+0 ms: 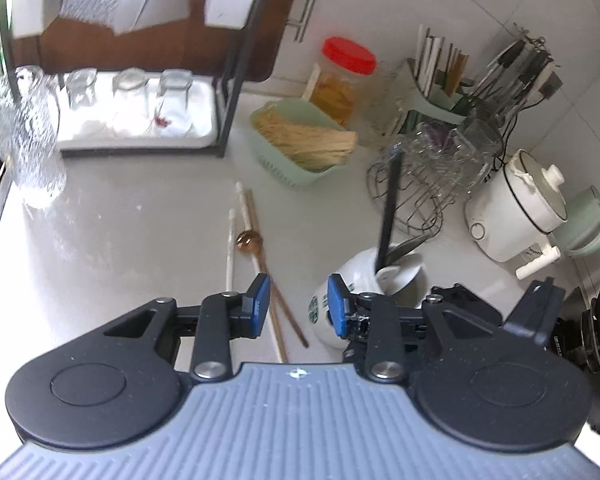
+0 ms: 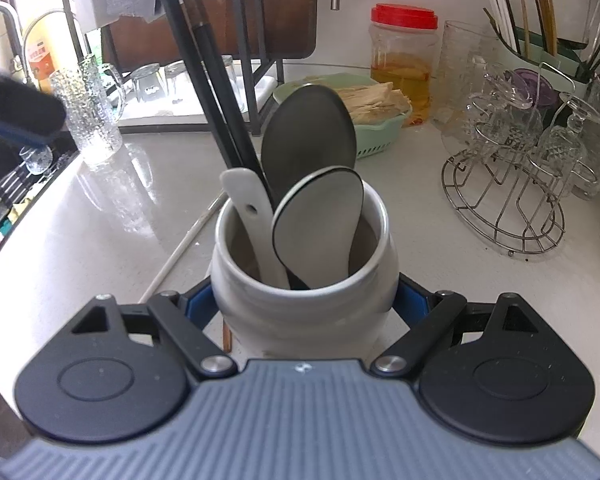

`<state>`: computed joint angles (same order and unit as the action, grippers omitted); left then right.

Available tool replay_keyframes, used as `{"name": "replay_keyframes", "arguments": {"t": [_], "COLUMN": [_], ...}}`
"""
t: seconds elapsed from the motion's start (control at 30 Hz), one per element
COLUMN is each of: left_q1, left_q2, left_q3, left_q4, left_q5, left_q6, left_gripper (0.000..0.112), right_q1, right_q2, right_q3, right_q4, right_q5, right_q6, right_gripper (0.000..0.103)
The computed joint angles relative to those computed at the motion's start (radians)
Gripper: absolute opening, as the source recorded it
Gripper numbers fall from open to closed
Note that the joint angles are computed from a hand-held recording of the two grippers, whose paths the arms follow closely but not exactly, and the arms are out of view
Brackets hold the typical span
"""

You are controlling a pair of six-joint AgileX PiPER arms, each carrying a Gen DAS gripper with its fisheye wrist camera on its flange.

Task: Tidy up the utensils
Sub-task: 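Open the left tool to release the spoon and withdraw upward, then move the left tool down to the copper spoon on the counter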

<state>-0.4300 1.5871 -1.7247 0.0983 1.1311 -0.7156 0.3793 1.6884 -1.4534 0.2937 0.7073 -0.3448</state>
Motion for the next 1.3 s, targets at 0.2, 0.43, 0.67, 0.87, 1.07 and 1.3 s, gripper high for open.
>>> {"name": "replay_keyframes", "arguments": {"t": [0.2, 0.43, 0.67, 0.87, 1.07, 1.3], "left_q1": [0.023, 0.066, 0.076, 0.063, 0.091, 0.118], "left_q2": [-0.033, -0.031, 0.031, 0.102, 0.198, 0.29], "left_q3": [0.104, 0.172, 0.135, 0.079, -0.005, -0.062], "left_q4": [-0.023, -0.086, -0.079, -0.041, -0.081, -0.116], "left_q5": [-0.048, -0.087, -0.089, -0.094, -0.079, -0.126], "left_q6": [0.047, 0.14, 0.176, 0.149, 0.155, 0.164], "left_gripper": [0.043, 0.049, 0.05, 0.051, 0.054, 0.054], "right_q1": [0.02, 0.04, 0.039, 0.024, 0.003, -0.028], "right_q2": [-0.009, -0.029, -0.034, -0.037, -0.029, -0.028], "right_q3": [0.009, 0.049, 0.055, 0.06, 0.046, 0.045], "right_q4": [-0.056, -0.11, -0.119, -0.092, -0.089, -0.072], "right_q5": [-0.014, -0.062, -0.066, -0.068, -0.051, -0.047], "right_q6": [0.082, 0.168, 0.179, 0.134, 0.128, 0.109], "right_gripper": [0.091, 0.091, 0.091, 0.091, 0.091, 0.091]}}
